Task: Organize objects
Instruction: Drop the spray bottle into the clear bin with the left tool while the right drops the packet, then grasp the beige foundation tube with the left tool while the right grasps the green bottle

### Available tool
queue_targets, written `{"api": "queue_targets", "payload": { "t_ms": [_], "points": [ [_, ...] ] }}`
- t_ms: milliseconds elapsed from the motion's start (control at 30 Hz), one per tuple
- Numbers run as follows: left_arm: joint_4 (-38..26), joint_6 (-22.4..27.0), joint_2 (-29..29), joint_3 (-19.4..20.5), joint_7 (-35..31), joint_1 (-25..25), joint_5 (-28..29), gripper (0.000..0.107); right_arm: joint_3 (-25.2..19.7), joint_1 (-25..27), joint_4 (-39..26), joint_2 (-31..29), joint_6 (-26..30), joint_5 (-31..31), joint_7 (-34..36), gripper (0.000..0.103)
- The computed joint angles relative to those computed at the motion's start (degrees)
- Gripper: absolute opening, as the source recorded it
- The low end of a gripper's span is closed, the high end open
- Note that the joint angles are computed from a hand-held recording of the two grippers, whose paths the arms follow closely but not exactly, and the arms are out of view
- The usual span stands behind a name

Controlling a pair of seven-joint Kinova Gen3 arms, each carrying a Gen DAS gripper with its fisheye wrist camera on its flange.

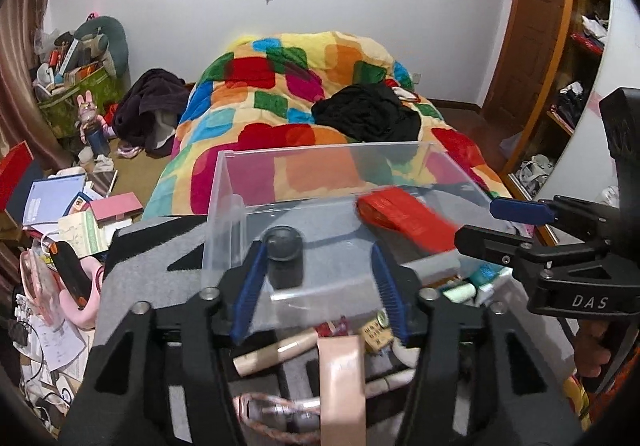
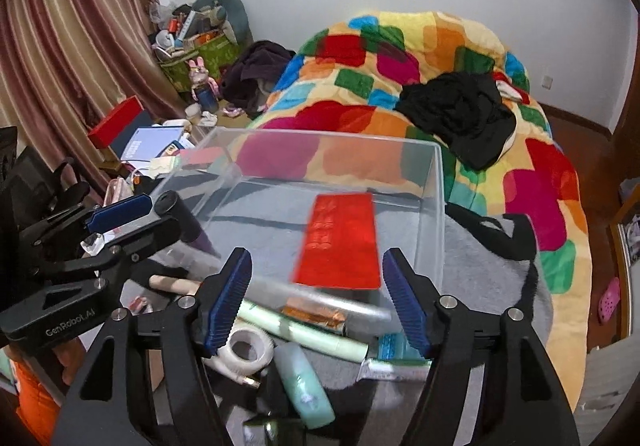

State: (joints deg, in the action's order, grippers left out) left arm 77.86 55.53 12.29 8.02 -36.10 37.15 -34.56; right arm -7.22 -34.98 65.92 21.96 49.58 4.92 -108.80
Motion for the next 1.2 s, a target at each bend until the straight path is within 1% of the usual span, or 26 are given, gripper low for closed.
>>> {"api": "queue_targets", "payload": {
  "t_ms": [67, 200, 267, 367, 433, 567, 633, 733, 800, 867, 900, 933, 967, 1000, 1067, 1100, 1133, 1167, 1200],
  "points": [
    [1.0, 0.2, -1.0, 0.1, 1.3, 1.1, -1.7, 0.067, 0.0, -0.4, 1.9, -1.5, -1.4, 0.5, -0.1, 0.069],
    [2.9, 0.9, -2.8, 1.2, 3.5, 2.2, -4.0, 0.077, 0.6, -2.8, 7.5, -5.5, -5.3, 5.0, -3.1, 0.075],
    [4.0, 1.8, -3.7, 1.9, 5.4, 2.7, -5.4, 0.085, -0.2, -2.5, 9.8, -6.9, -6.9, 5.3, -3.5, 0.077],
    [5.9, 3.5, -4.5, 3.2, 9.0, 3.8, -8.4, 0.091, -1.2, -2.2, 13.1, -8.8, -9.0, 5.2, -4.3, 0.077],
    [7.3, 3.8, -5.1, 4.0, 10.3, 3.8, -8.8, 0.092, -1.4, -2.7, 15.3, -9.9, -10.0, 6.5, -5.9, 0.077],
    [9.1, 4.4, -5.3, 5.3, 11.7, 3.5, -7.3, 0.092, -2.1, -3.5, 18.7, -11.1, -11.0, 8.5, -8.9, 0.077],
    [10.2, 4.4, -5.2, 5.6, 12.5, 3.5, -6.6, 0.092, -2.7, -2.9, 20.8, -11.5, -11.7, 7.4, -9.4, 0.077],
    [12.3, 3.1, -5.4, 5.9, 13.3, 3.0, -4.1, 0.092, -3.1, -2.5, 22.9, -11.9, -12.5, 6.1, -10.0, 0.077],
    [13.9, 2.0, -5.7, 6.1, 14.1, 2.7, -2.8, 0.092, -4.1, -0.6, 24.3, -12.0, -13.4, 2.7, -8.2, 0.077],
    [14.9, 1.5, -5.6, 6.4, 15.3, 3.0, -2.7, 0.090, -4.4, 0.3, 25.1, -12.0, -13.8, 0.6, -7.0, 0.075],
    [15.4, 1.3, -5.6, 6.5, 15.7, 3.2, -2.8, 0.088, -4.4, 0.5, 25.7, -12.0, -14.2, 0.0, -6.9, 0.072],
    [15.6, 1.2, -5.5, 6.6, 16.2, 3.4, -3.1, 0.081, -4.3, 0.7, 25.9, -12.0, -14.3, -0.4, -6.8, 0.070],
    [15.7, 1.5, -5.1, 6.8, 16.6, 3.9, -3.5, 0.074, -4.4, 0.8, 26.0, -11.9, -14.3, -0.8, -6.5, 0.064],
    [15.9, 1.7, -4.8, 6.8, 17.0, 4.3, -4.0, 0.071, -4.5, 1.0, 26.1, -11.7, -14.3, -1.4, -5.9, 0.059],
    [16.1, 1.7, -4.3, 6.8, 17.5, 4.8, -4.2, 0.058, -4.6, 1.0, 25.9, -11.4, -14.2, -1.9, -5.5, 0.052],
    [16.2, 1.7, -3.9, 7.0, 18.3, 4.9, -4.8, 0.057, -4.8, 1.1, 25.7, -11.1, -14.0, -2.5, -4.7, 0.047],
    [16.4, 2.3, -3.6, 6.5, 19.7, 6.1, -6.2, 0.055, -4.8, 1.0, 25.6, -10.9, -14.0, -2.5, -4.5, 0.044],
    [16.6, 2.9, -3.4, 6.4, 21.2, 7.0, -7.8, 0.049, -4.8, 0.8, 25.5, -10.7, -13.8, -2.7, -4.1, 0.039],
    [16.6, 3.4, -3.2, 6.4, 21.9, 7.4, -8.5, 0.046, -4.7, 0.3, 25.6, -10.6, -13.8, -2.1, -4.5, 0.039]
  ]
}}
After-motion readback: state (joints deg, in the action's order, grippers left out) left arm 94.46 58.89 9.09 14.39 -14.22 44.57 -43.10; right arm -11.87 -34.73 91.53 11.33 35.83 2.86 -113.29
